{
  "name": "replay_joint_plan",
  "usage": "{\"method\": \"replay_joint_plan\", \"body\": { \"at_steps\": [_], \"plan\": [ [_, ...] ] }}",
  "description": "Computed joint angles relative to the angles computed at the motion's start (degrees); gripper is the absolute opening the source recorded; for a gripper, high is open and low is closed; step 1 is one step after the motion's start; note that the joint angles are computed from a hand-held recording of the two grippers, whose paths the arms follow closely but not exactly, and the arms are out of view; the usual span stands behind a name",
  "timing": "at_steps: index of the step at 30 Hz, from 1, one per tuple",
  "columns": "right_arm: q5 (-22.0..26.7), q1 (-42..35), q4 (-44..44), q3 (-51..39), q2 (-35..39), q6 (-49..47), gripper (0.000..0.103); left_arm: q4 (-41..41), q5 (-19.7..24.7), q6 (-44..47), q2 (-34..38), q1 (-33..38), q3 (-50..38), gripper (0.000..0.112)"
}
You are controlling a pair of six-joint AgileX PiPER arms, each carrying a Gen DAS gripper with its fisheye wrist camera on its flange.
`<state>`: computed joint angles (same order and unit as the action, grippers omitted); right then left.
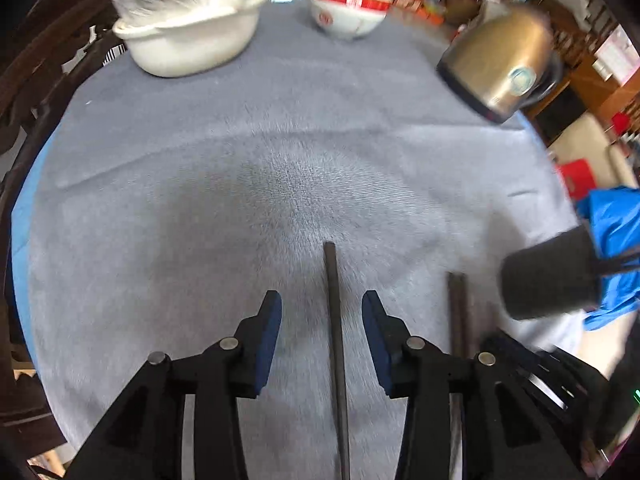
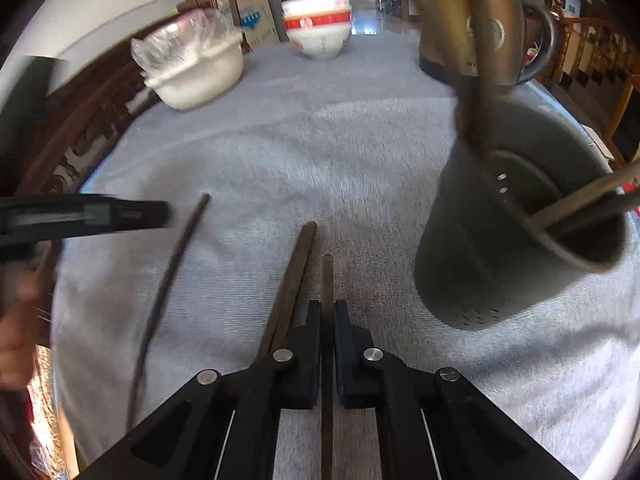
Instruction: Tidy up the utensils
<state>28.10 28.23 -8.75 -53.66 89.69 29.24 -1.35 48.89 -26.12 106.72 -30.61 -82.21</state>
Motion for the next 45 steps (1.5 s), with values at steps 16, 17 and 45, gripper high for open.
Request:
{"method": "replay_joint_plan", "body": {
  "at_steps": [16, 17, 45],
  "plan": [
    [-3.7, -1.8, 7.7, 9.7, -28.6, -11.7, 0.006, 10.6, -5.5, -12.8, -13.2, -5.6, 9.3, 0.006],
    [-3.8, -2.2, 8.5, 9.8, -30.0, -12.2, 0.006, 12.4, -5.3, -14.6, -15.2, -6.8, 10.0, 0.006],
    [-4.9, -20.5, 31.6, 11.2, -50.4, -30.1, 0.006, 51.6, 11.5, -48.0, -27.3, -38.9, 1.0, 0.006]
  ]
}}
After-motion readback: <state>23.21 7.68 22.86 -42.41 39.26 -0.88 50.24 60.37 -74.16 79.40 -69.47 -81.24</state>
